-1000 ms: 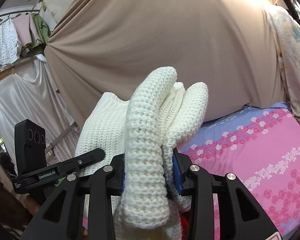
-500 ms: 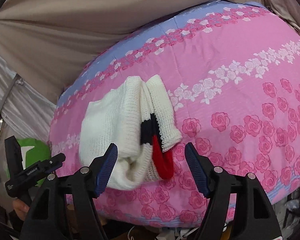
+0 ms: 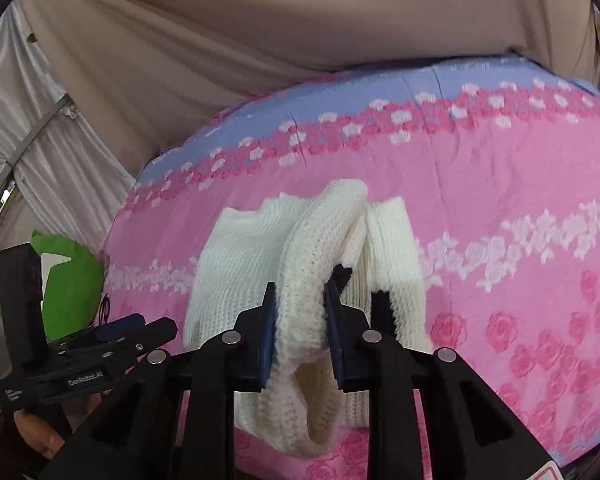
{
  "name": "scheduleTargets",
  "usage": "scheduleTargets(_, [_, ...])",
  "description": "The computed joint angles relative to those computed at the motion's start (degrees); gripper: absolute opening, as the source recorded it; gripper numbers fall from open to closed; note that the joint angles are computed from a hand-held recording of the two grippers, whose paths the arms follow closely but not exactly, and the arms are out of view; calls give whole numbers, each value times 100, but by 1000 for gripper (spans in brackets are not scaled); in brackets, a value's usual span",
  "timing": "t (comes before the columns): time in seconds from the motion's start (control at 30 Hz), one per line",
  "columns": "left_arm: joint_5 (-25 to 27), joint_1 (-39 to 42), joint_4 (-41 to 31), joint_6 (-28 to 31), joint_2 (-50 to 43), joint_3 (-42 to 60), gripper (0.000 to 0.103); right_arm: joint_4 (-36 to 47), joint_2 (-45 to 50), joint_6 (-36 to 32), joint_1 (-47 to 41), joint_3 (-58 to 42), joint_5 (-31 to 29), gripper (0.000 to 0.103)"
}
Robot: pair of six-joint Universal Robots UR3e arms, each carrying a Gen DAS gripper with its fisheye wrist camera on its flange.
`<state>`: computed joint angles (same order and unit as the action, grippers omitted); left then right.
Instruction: Fold small clothes
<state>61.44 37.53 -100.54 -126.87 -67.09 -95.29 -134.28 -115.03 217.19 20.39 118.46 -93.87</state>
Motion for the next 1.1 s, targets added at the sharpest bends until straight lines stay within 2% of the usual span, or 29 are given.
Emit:
scheduleTargets(0.07, [193,-216,480,-254,14,-266,83,188,4,-161,-486,579,360,21])
scheduleTargets(0.1, [262,-304,680,-354,12,-379,83,145,109,-413,-852,1027,794,23])
scheduleTargets(0.13, [378,-422,908,-495,-17,-482,83,36,-26,-391,-1065,1313,1080,26])
scheduleTargets(0.17, [484,-504,1047,-603,-62,-523,83,56,-216,-284,-1085,1359,1064,28])
scheduleTargets(0.2, [561,-564,1130,-684,-111,-543,83,265,-295,-236,-1033,1165,993,33])
scheduleTargets(0.27, [631,-644,1267,-819,-209,-582,83,531,-290,-79,-759,690,592,37])
scheduleTargets(0.33, [757,-777,1548,-1020,-268,-689,83,622,-129,-210,-639,268,324,46])
scheduleTargets(0.37, [856,-882,1662,-1122,-345,-705,83,603,10,-302,-613,129,211,46])
scheduleTargets(0.43, [946,-1006,1822,-1235,-439,-736,83,488,415,-588,-742,-76,297,46])
scheduleTargets(0.5, [1012,-1127,2002,-1327,-495,-785,83,436,1057,-890,-980,-312,628,50])
scheduleTargets(0.53, [1053,-1189,2066,-1373,-531,-785,83,329,1340,-1012,-1142,-324,870,50])
scheduleTargets(0.57, [1108,-1263,2112,-1442,-569,-767,83,188,1435,-1029,-1207,-242,1022,42])
scheduleTargets(0.6, [1122,-1295,2121,-1467,-574,-749,83,72,1403,-1013,-1290,-199,1142,19])
scheduleTargets(0.63, [1091,-1298,2099,-1484,-553,-711,83,-65,1224,-926,-1314,-178,1125,17])
scheduleTargets(0.77, [1008,-1328,2263,-1547,-559,-722,83,-371,916,-1032,-1210,-240,664,16])
scheduleTargets(0.83, [1183,-1518,2499,-1704,-711,-788,83,-60,1398,-1429,-1509,-130,929,18])
scheduleTargets(0.87, [1260,-1591,2600,-1745,-754,-844,83,-52,1448,-1600,-1770,142,1311,20])
scheduleTargets(0.9, [1345,-1655,2673,-1783,-777,-877,83,-317,1258,-1375,-1890,395,1393,23])
scheduleTargets(0.93, [1410,-1701,2686,-1823,-793,-861,83,-102,928,-1345,-2030,425,1534,28])
scheduleTargets(1.1, [1250,-1542,2181,-1734,-536,-715,83,897,-438,-966,-1568,83,1042,29])
